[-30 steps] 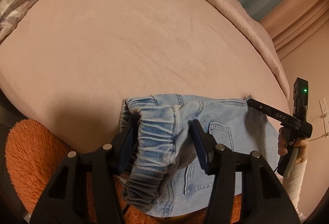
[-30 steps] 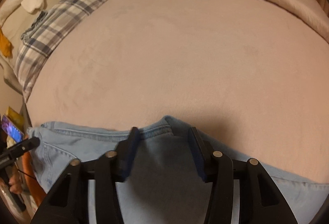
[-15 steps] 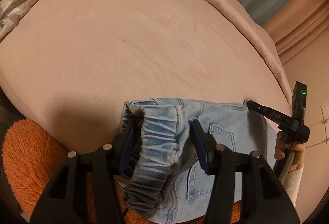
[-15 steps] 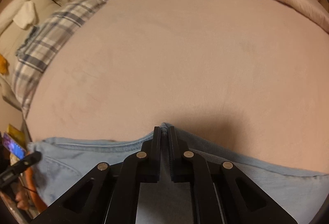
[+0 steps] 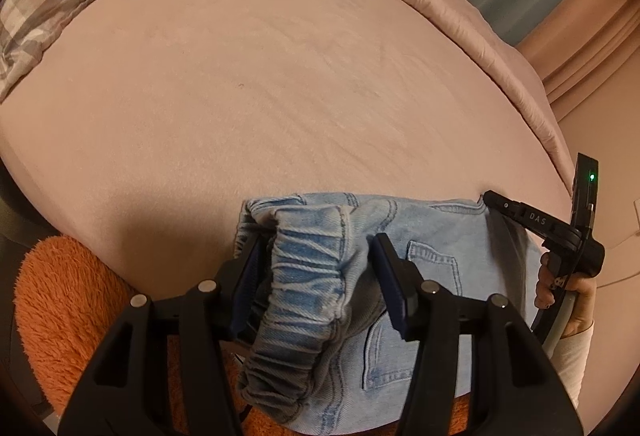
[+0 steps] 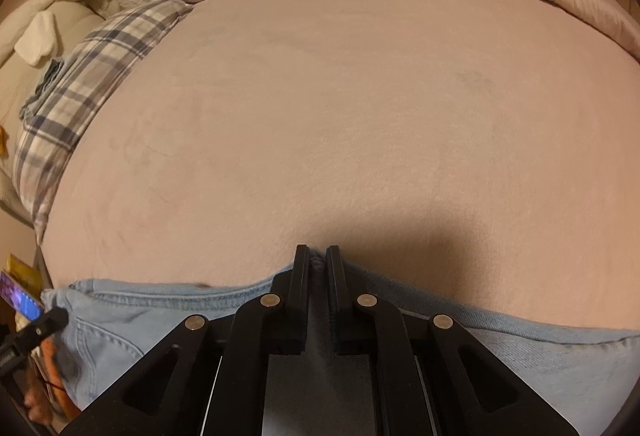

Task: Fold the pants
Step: 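Lower the folded jeans onto the bed and open both grippers, then move the right gripper to the jeans leg hem and grasp it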

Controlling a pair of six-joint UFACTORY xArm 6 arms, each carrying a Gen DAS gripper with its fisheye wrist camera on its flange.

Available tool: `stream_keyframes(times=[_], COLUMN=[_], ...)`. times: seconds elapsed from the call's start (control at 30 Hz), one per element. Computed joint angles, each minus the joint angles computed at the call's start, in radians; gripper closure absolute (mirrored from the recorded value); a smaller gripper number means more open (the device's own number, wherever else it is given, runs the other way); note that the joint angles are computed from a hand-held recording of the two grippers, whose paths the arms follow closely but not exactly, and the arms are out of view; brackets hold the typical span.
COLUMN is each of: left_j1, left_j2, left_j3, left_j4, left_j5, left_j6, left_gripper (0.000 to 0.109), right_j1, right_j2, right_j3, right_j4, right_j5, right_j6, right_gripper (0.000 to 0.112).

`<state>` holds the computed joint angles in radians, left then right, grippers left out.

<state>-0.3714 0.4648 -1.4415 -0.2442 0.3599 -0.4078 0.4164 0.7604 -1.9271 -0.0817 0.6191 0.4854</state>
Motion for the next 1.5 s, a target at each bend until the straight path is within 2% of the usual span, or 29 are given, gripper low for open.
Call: stream_keyframes(times=[0.17,0.2,0.3,0.4,0.47,0.6,0.67,0.77,0.83,0.93,0.97,1.07,1.13,1.27,1.37,1.4,1.5], left_j1=[-0.001,-0.001,-0.001,-0.002,-0.012,-0.047,-0.069,-0.085,-0.091,-0.092,-0.091,-0.091,-0.087,-0.086,-0.093,-0.096,-0.098], left_j2=[-0.014,-0.018,-0.048,-0.087,-0.11,-0.105,-0.075,-0.007,0.039,0.114,0.128,0.143,0.15,0.164,0.171,0.167,0.171], left_j3=[0.01,0.008,0.025,0.055,0.072,0.053,0.013,-0.064,-0.111,-0.177,-0.189,-0.184,-0.191,-0.209,-0.229,-0.219,-0.225], left_j4=[0.049,0.057,0.083,0.18,0.146,-0.066,-0.184,-0.231,-0.247,-0.119,-0.104,-0.069,-0.079,-0.059,-0.008,0.001,0.014], left_j5=[0.002,0.012,-0.008,-0.057,-0.098,-0.119,-0.088,-0.002,0.045,0.127,0.139,0.113,0.114,0.126,0.14,0.134,0.135], left_j6=[-0.037,-0.043,-0.064,-0.141,-0.105,0.115,0.251,0.317,0.334,0.221,0.205,0.162,0.159,0.145,0.101,0.091,0.075], left_gripper=[0.054,0.057,0.054,0.053,0.049,0.05,0.052,0.068,0.071,0.074,0.078,0.084,0.084,0.084,0.084,0.084,0.084], right_j1=[0.003,0.003,-0.004,-0.017,-0.029,-0.063,-0.073,-0.088,-0.096,-0.107,-0.111,-0.132,-0.148,-0.147,-0.197,-0.206,-0.191], right_j2=[-0.012,-0.025,-0.095,-0.2,-0.263,-0.412,-0.455,-0.522,-0.556,-0.574,-0.581,-0.612,-0.631,-0.663,-0.719,-0.735,-0.771], right_j3=[0.014,0.028,0.117,0.251,0.338,0.55,0.613,0.716,0.772,0.812,0.823,0.869,0.898,0.925,1.009,1.028,1.039], right_j4=[-0.084,-0.086,-0.142,-0.273,-0.317,-0.451,-0.492,-0.538,-0.555,-0.544,-0.558,-0.611,-0.63,-0.719,-0.753,-0.765,-0.81], right_j5=[-0.012,-0.02,-0.067,-0.131,-0.171,-0.222,-0.216,-0.2,-0.179,-0.134,-0.113,-0.119,-0.134,-0.059,-0.16,-0.159,0.0], right_j6=[0.063,0.07,0.132,0.264,0.331,0.529,0.598,0.688,0.726,0.753,0.779,0.842,0.88,0.976,1.054,1.089,1.167], right_gripper=[0.105,0.105,0.105,0.095,0.088,0.087,0.087,0.087,0.087,0.087,0.087,0.087,0.087,0.087,0.091,0.091,0.091])
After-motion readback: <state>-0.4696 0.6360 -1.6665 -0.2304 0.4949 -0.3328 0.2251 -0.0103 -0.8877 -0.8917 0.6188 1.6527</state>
